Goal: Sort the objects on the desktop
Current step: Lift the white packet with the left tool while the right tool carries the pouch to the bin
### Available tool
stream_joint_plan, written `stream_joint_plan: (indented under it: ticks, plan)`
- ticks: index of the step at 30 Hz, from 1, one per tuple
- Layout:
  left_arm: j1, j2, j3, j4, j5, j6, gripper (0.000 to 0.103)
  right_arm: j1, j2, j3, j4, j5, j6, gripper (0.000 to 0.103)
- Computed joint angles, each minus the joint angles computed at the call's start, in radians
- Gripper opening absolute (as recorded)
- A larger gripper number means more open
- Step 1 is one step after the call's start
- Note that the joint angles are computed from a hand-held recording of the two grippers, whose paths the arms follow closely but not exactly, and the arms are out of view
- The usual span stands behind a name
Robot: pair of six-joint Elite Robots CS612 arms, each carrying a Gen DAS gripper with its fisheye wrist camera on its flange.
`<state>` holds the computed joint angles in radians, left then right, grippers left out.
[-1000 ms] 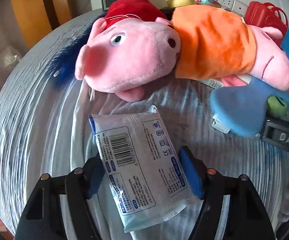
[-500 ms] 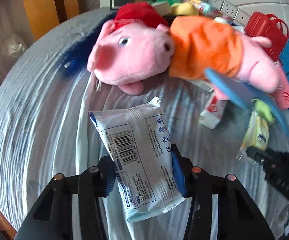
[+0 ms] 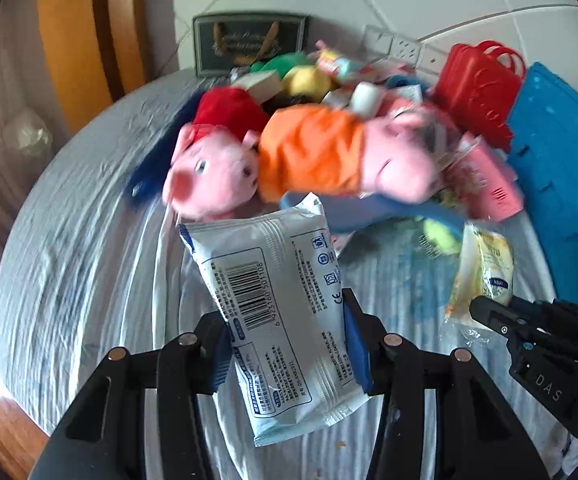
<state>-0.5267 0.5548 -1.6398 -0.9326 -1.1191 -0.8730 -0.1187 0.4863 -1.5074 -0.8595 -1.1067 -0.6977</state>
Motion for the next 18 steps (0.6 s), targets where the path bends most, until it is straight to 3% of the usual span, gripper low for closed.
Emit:
stream_joint_plan:
  ticks: [5,12,18]
  plan:
    - [-0.017,-0.034,0.024,-0.064,0.039,0.070,0.047,0.009,0.001,-0.043,-0.073,0.055,0.030,0.018]
    - [-0.040,-0.062,0.035,-0.176,0.108,0.212,0.047,-0.012,-0.018,-0.094,-0.174,0.112,0.094,0.018]
    - [-0.053,-0.070,0.052,-0.304,0.093,0.317,0.047,-0.032,-0.028,-0.129,-0.241,0.083,0.161,0.018]
